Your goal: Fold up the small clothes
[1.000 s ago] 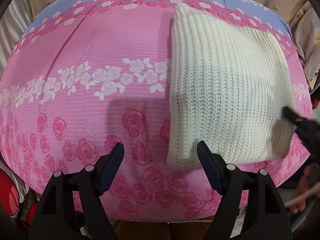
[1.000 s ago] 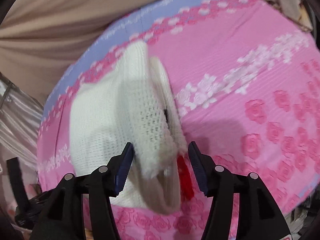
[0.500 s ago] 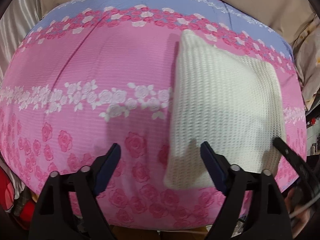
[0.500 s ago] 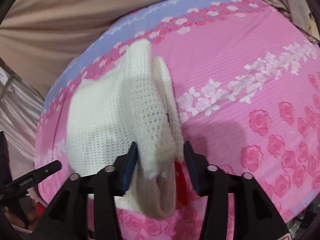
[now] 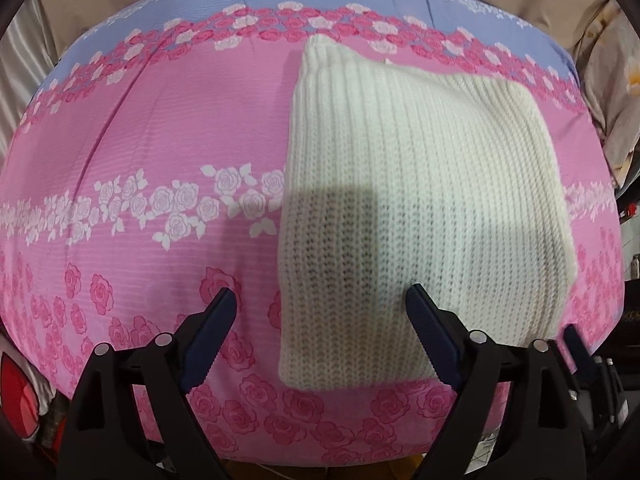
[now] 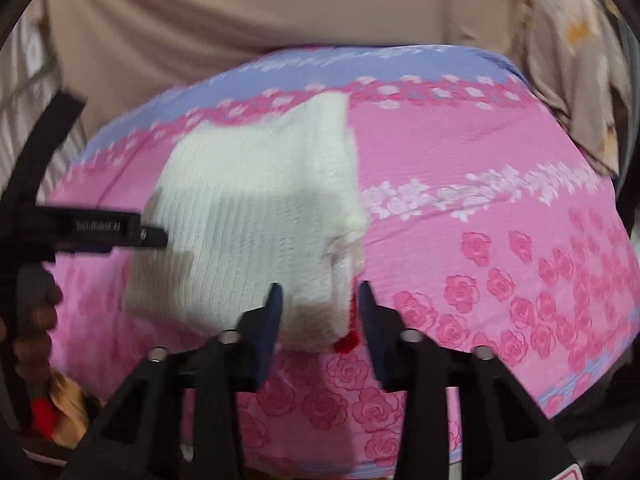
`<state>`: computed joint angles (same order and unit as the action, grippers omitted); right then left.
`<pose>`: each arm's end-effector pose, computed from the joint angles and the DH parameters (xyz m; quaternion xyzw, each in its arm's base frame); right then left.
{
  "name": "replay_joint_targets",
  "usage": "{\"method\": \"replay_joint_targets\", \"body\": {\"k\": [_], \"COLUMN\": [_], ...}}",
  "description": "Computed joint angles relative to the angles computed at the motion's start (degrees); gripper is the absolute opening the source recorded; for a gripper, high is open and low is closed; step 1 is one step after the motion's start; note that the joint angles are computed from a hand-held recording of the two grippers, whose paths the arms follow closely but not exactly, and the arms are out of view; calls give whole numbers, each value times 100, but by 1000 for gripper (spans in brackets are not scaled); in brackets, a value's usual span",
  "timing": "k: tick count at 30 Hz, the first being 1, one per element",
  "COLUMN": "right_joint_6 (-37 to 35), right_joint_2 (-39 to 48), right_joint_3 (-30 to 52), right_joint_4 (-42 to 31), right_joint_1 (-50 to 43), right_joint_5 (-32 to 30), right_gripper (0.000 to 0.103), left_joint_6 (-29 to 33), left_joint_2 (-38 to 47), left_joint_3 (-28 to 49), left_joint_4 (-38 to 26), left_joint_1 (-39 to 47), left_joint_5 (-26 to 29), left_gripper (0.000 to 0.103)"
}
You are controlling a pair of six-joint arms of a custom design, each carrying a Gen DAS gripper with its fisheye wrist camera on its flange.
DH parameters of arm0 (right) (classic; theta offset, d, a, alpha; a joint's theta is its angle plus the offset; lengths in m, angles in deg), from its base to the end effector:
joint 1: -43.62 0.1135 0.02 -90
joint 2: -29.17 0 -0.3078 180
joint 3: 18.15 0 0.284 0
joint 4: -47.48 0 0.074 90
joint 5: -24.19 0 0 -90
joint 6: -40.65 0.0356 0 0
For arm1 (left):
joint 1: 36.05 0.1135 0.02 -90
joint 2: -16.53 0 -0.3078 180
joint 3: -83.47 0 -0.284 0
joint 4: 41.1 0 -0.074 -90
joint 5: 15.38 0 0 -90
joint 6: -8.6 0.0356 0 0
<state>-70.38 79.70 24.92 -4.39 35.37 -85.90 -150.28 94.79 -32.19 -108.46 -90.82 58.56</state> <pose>0.1608 -0.0110 0.2218 -0.1515 0.9386 0.0969 0.2945 0.1519 -0.1981 0.2396 -0.1318 0.9785 -0.0006 0.1583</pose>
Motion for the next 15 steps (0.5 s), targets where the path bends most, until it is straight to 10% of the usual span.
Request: {"method": "replay_joint_targets", "body": {"k": [9, 12, 15], "right_joint_6": [-184, 27, 262], "right_joint_2": [837, 781, 1133], "right_joint_3": [433, 609, 761], "right_joint_4": [-488, -638, -546], "right_joint_1": [-507, -1123, -1305], "right_joint_5": [-409, -885, -1119], "right_gripper": [24, 59, 67], "left_joint_6": [-124, -180, -160], "left_joint_2": [42, -60, -141], "left_joint_3": [-152, -186, -162], "left_joint_4": [1, 22, 29], "left_joint_1": [-62, -38, -32], "left_joint_5": [109, 144, 102], "left_gripper": [84, 84, 84]}}
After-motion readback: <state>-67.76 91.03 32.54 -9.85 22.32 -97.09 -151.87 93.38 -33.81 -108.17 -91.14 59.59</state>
